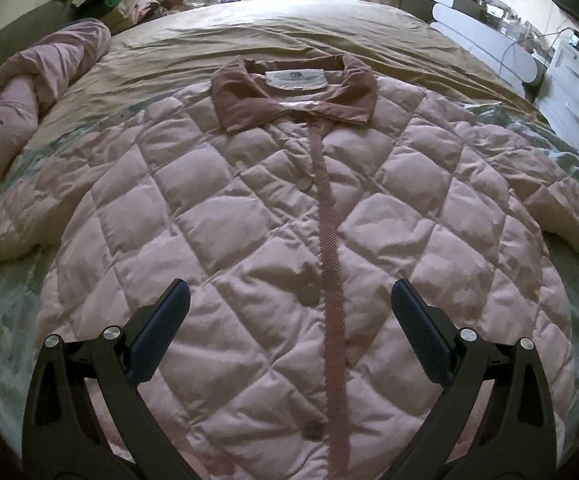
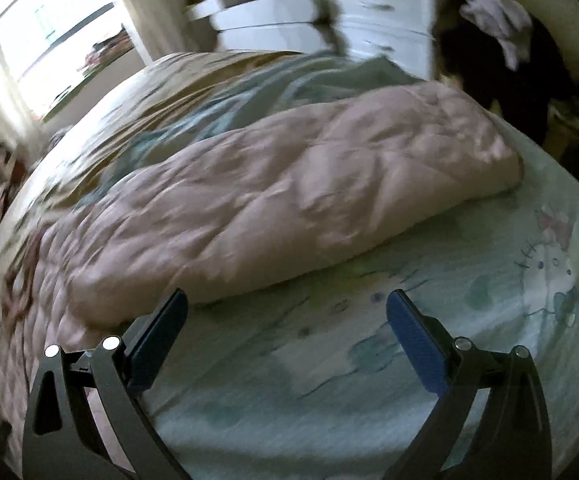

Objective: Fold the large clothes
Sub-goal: 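Move the right gripper to the cuff of the sleeve nearest it, then grasp the sleeve cuff with the right gripper and lift it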

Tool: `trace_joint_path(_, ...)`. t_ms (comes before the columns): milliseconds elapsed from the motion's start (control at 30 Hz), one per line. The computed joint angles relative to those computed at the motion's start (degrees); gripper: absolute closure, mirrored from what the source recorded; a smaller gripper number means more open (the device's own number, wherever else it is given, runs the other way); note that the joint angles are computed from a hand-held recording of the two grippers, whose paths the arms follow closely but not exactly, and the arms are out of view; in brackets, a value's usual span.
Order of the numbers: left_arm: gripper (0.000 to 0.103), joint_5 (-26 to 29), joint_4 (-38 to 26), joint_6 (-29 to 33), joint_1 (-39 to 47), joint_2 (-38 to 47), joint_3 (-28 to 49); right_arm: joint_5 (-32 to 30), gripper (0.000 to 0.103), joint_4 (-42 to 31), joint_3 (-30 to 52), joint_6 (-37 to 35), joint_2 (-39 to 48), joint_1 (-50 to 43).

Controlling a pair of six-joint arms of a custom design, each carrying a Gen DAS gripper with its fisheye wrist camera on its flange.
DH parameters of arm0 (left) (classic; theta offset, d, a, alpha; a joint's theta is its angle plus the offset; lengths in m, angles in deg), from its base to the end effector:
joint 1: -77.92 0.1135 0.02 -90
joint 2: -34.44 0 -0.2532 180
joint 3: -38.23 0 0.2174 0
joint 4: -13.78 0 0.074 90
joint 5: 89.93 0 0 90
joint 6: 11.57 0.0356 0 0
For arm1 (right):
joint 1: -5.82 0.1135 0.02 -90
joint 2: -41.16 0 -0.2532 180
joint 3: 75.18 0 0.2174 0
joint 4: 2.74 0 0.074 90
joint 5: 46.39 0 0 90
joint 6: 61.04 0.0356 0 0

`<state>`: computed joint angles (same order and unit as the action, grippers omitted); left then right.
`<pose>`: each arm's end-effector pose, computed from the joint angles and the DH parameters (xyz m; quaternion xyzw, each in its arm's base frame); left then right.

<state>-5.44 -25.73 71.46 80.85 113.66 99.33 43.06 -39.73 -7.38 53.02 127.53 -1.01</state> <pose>0.2374 0.0156 0.2022 -0.0961 0.9545 0.0363 0.2799 0.2701 -0.0320 0.2066 0.2530 0.9210 0.0489 0.2920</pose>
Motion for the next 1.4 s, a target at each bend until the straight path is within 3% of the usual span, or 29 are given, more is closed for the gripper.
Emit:
trace_joint_path(267,0.009,-1.91,-3.02,-1.87,-2.57,1.67,4.06,-5.89,0.004,1.5,4.48,-0.13,7.22,-11.05)
trace_joint_path(433,0.009,-2.96,-5.46,-2.22,-2.86,0.53,5.78,-14.15,0.005,4.04,7.63,4.98,13.49,-18.25)
trace_joint_path(500,0.009,-3.13,-6.29,-2.05,-2.71,-0.25,6.3,-15.44,0.011,5.57,8.64,6.83,15.74,-20.32)
trace_joint_path(600,0.009,-3.41,-7.78,-1.91,-2.19,-1.29,7.3,-15.04,0.034,6.62,10.12,8.3,17.14,-22.19)
trace_joint_path(700,0.009,-3.31,-10.38,-1.7,-1.07,-2.12,9.16,-17.89,0.068,7.19,11.3,7.49,18.39,-24.14)
trace_joint_path(800,0.009,-3.71,-12.43,-0.61,-0.24,-3.55,11.1,-19.26,0.082,7.78,12.07,5.11,16.3,-23.56)
trace_joint_path(1100,0.009,-1.5,-16.79,0.99,2.79,-5.6,16.08,-19.17,0.087,3.08,19.06,-1.9,5.95,-17.04)
trace_joint_path(1400,0.009,5.08,-19.67,3.28,10.24,-6.39,17.5,-17.24,0.088,-3.88,30.37,-5.8,2.02,-8.01)
